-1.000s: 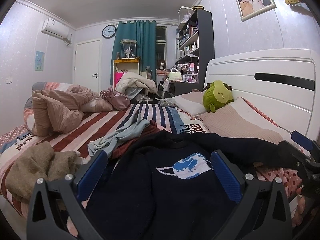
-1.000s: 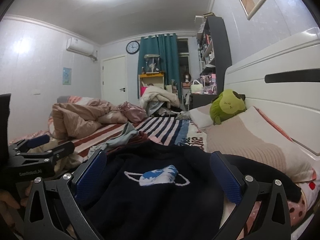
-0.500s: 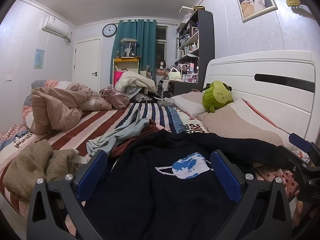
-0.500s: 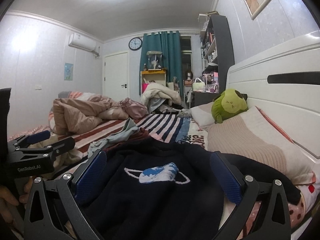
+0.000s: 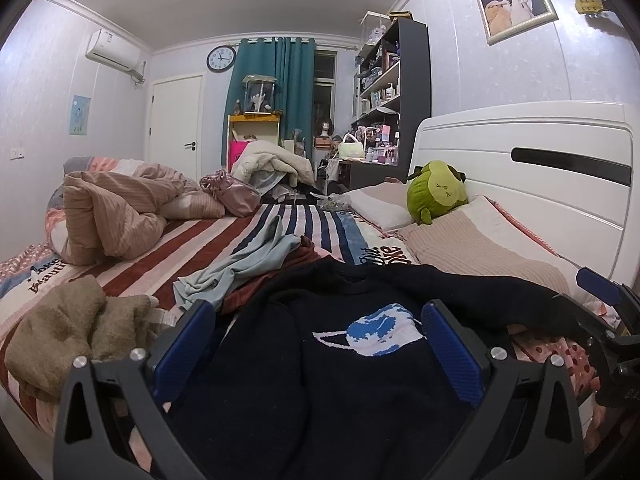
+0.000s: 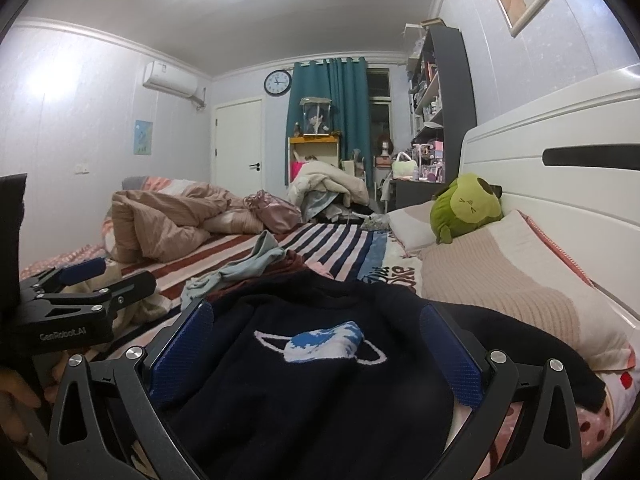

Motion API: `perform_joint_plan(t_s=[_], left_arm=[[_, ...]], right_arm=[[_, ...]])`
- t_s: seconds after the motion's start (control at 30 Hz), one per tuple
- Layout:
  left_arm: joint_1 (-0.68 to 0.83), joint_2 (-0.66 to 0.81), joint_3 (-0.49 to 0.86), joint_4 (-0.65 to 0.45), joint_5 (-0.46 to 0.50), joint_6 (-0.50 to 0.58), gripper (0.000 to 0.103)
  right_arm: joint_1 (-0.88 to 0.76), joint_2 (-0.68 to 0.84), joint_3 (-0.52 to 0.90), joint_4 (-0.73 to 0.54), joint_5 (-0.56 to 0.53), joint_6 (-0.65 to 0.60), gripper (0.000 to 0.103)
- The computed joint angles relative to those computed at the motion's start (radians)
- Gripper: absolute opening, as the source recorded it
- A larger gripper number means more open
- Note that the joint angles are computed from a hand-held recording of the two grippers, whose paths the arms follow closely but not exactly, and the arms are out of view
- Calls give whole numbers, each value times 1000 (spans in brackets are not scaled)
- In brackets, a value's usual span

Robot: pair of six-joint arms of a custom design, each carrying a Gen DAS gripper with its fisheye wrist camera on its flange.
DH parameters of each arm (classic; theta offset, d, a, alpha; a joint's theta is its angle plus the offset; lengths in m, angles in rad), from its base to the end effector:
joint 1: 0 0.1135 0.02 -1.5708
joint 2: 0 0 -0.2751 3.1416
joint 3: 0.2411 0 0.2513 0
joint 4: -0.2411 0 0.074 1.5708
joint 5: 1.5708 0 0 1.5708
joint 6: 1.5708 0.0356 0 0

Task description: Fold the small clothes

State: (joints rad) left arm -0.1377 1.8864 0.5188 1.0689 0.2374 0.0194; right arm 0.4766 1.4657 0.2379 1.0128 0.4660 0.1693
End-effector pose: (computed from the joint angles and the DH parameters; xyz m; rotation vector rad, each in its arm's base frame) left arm 0.3130 -0.0518 0.1162 0.3100 1.8460 -0.3034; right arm 0.2145 0.0927 0.1549 0.0620 1.7618 0.0528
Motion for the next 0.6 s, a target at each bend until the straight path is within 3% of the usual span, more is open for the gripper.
perform_joint_plan(t_s=[0.6], left_arm=[[5,39,22,-4,12,-14,102]], right_arm=[[-6,38,23,-10,-62,-20,103]])
